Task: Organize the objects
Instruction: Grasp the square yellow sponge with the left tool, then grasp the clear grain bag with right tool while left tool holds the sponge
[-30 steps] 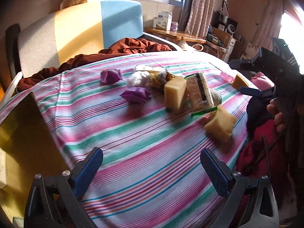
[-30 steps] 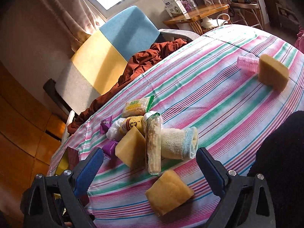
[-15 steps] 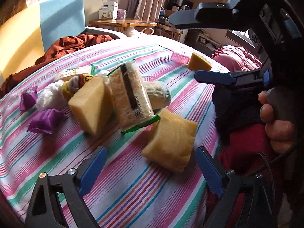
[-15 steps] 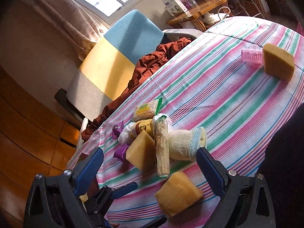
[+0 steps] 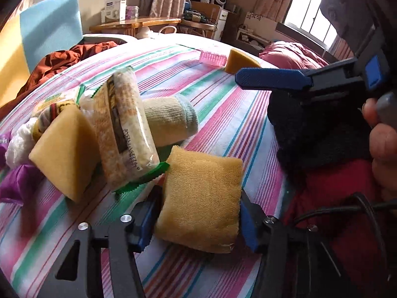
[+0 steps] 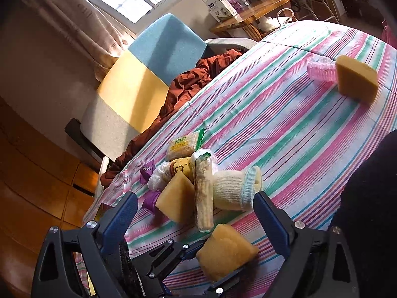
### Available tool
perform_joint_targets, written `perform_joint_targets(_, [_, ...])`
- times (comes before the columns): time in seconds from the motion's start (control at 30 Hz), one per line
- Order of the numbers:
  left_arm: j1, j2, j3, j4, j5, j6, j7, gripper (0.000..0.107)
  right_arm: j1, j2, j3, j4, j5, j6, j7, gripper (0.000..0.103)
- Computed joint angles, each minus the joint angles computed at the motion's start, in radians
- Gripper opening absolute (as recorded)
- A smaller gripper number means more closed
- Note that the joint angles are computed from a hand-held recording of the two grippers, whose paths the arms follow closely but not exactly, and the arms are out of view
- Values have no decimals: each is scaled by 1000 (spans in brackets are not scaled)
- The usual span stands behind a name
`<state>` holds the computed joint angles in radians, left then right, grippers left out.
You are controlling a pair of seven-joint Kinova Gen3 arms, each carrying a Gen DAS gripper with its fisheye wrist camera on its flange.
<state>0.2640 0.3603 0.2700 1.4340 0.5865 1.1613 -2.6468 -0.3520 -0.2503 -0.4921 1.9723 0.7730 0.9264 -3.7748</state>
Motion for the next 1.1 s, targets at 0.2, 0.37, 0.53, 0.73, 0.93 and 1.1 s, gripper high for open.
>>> perform_joint_targets(0.2, [-110,-109,-48,155,82,-56,-67,57,-10,13,18,-17,-25,4,33,96])
perform_joint_targets(0.37, [-227,-220,-109,335,183,-175,-224,57,-21,30,40,-43,-68,18,85,96])
perform_joint_targets(0.53, [-261,-226,-168,374,245,-218,-238,59,-35,59,69,-86,-128,62,144,95])
perform_joint_targets(0.73, [-230,-242,-139,443,294,-364,-311,70,-65,107,132,-155,-225,127,249,94])
perform_joint_targets(0.93, [-232,-226,-146,418,289,-327,-303,71,-96,163,153,-225,-249,223,286,94])
perform_joint_targets(1.1, [-236,-225,-147,417,291,-317,-304,71,-140,214,191,-284,-271,267,338,94])
